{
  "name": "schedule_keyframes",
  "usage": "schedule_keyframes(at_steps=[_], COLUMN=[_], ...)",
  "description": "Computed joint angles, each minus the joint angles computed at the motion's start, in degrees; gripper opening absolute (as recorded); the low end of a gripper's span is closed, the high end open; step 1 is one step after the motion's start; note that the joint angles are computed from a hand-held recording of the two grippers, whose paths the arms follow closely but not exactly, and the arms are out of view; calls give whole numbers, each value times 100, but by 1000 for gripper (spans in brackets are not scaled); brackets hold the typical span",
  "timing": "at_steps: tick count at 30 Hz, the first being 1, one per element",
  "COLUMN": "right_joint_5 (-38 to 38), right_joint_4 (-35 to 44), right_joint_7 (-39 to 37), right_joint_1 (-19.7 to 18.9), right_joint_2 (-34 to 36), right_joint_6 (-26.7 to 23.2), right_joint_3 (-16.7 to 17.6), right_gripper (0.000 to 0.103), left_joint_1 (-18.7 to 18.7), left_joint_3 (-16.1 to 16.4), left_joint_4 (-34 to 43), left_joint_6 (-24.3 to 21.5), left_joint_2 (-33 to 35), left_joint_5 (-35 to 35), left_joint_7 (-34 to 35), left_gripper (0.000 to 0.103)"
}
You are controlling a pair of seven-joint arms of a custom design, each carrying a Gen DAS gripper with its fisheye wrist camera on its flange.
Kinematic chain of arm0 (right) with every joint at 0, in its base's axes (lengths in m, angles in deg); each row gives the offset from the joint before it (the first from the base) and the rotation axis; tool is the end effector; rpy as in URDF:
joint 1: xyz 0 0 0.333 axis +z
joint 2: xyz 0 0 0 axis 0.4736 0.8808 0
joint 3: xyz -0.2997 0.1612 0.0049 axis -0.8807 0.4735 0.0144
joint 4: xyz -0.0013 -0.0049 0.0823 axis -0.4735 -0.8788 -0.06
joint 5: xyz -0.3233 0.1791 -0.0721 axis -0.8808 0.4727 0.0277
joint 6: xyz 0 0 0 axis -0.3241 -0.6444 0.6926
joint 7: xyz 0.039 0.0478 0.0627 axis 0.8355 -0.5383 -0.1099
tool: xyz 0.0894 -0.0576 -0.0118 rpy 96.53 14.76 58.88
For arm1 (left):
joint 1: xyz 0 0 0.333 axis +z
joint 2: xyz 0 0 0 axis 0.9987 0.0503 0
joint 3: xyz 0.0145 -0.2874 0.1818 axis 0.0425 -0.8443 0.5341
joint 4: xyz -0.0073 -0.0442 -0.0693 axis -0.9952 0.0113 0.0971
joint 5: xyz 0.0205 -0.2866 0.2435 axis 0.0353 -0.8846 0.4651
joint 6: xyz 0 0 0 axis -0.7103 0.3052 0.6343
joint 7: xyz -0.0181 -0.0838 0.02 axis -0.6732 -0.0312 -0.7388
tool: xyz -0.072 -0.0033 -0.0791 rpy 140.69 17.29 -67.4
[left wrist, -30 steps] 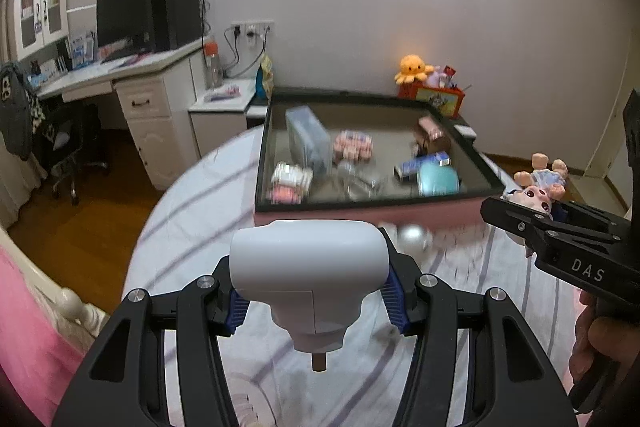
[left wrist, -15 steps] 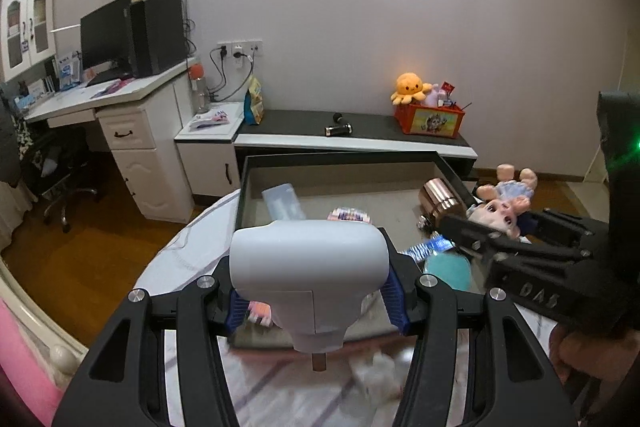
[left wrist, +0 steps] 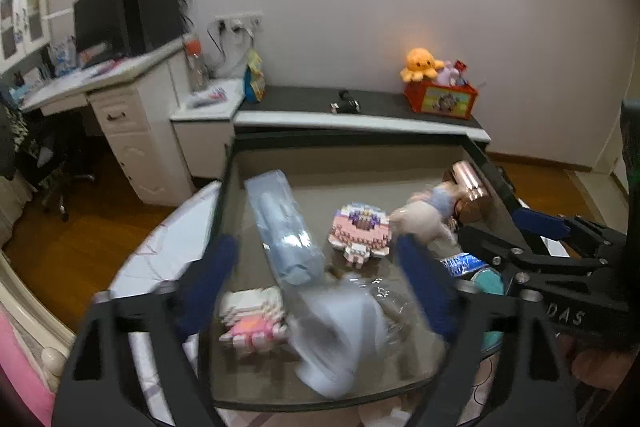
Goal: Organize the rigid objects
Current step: 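Carry the plug adapter into the pink box with the left tool while the right carries the doll, then open both tools to drop the plug adapter and doll in the box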
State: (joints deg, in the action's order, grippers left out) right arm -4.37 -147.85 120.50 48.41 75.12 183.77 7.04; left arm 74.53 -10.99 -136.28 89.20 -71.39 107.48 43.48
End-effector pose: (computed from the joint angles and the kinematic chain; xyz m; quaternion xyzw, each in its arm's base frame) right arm 0.4238 0.1260 0.4500 -0.7223 0.5846 -0.1593 0.3334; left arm 0.3733 -0.2705 0.4526 -0.6554 0.6301 -0.3004 0.2884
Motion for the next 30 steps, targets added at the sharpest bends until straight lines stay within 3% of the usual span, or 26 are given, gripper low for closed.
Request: schedule_keyframes(at_steps=[1,3,5,7,9,12,16,22,26,30], right_joint_5=[-107,136,124,270,99,412,558,182,29,-347], right_joint_4=[-40,-85,-154,-219,-352,-514,-769,-1216,-1502,-1817], right_joint_7=[177,63,207,114,346,190,204,818,997,1315], right_joint_1=[-136,98,31,197,-5,395,488,73,180,-102], right_joint_2=[-55,-202,-355,-528,-754,-1079,-1519,-2155,-2622,-3274], right_joint_6=[27,35,9,-58,-163,-255,-356,-317,-196,-192], right_joint_3=[119,-77,5,-122,102,-174,-145,465,488,870], right_gripper=[83,83,83,84,84,84,84,84,84,85], left_joint_1=[5,-38,-61,-88,-126,-200,-269,-503,-706,-948], left_joint_3=[-19,-40,-106,-130,-158,-198,-256,-376,-513,-637], left_joint_4=[-57,-151,-261,-381,-535,-751,-1038,-1398,-1564,-1693], left_joint_6=[-19,-76,-185,-197,-191,-235,-307,-500,-685,-938], left_joint_2=[-111,-337,-583,-817,-1084,-1472,-1974,-2533,-2831,-3101], left_joint_5=[68,-6,-59,-137,-266,-539,-859,-1436,-1743,-2002], left_joint_7=[-74,-46,-70,-62,-48,54,183,382,405,415], left_gripper=[96,99,102,103,103,103,103,103,103,103])
